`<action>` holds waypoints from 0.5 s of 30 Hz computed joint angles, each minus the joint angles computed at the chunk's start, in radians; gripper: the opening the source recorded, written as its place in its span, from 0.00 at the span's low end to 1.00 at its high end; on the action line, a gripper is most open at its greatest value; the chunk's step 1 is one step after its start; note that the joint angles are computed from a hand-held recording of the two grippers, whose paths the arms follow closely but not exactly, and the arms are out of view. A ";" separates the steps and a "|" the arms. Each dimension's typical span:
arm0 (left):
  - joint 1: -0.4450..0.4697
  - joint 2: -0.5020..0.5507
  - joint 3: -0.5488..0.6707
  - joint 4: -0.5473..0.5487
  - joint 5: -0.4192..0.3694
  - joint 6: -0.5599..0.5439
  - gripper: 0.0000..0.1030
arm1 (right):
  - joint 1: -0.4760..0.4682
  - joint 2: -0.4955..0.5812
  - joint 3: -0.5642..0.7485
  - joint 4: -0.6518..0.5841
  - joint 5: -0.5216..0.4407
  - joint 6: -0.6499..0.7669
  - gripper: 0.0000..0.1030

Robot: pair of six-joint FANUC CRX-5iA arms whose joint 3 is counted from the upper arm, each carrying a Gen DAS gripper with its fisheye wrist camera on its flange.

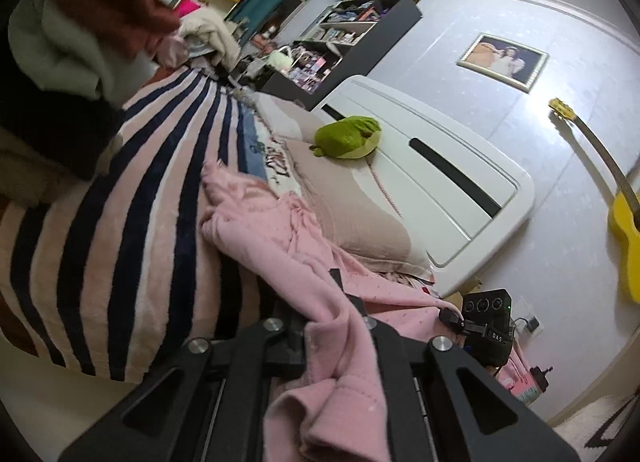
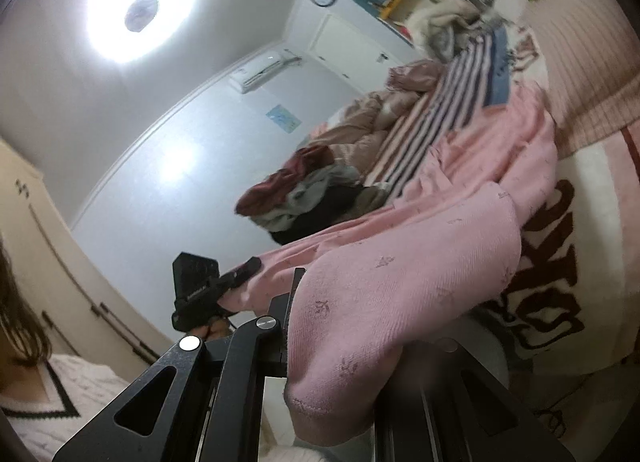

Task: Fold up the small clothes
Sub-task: 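Grasp the shirt edge with the left tool while the right tool holds the hem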

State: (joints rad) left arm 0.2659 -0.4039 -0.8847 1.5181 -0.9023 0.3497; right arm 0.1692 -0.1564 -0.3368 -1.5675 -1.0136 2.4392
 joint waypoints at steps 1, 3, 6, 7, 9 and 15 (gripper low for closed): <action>0.003 -0.020 -0.004 -0.008 -0.004 0.012 0.04 | 0.004 -0.025 -0.013 0.005 0.003 0.004 0.06; 0.010 -0.058 -0.011 -0.020 -0.010 0.031 0.04 | 0.007 -0.064 -0.034 0.014 0.006 0.005 0.06; 0.007 -0.089 -0.010 -0.032 0.009 0.049 0.04 | 0.014 -0.109 -0.054 0.025 0.017 0.011 0.06; 0.005 -0.090 -0.003 -0.040 0.019 0.055 0.04 | 0.017 -0.122 -0.057 0.030 0.025 0.013 0.06; 0.000 -0.082 0.014 -0.061 0.043 0.067 0.04 | 0.012 -0.123 -0.052 0.037 0.026 0.017 0.06; -0.058 0.036 0.126 -0.115 0.162 0.094 0.04 | 0.014 -0.051 0.028 0.069 0.071 0.005 0.06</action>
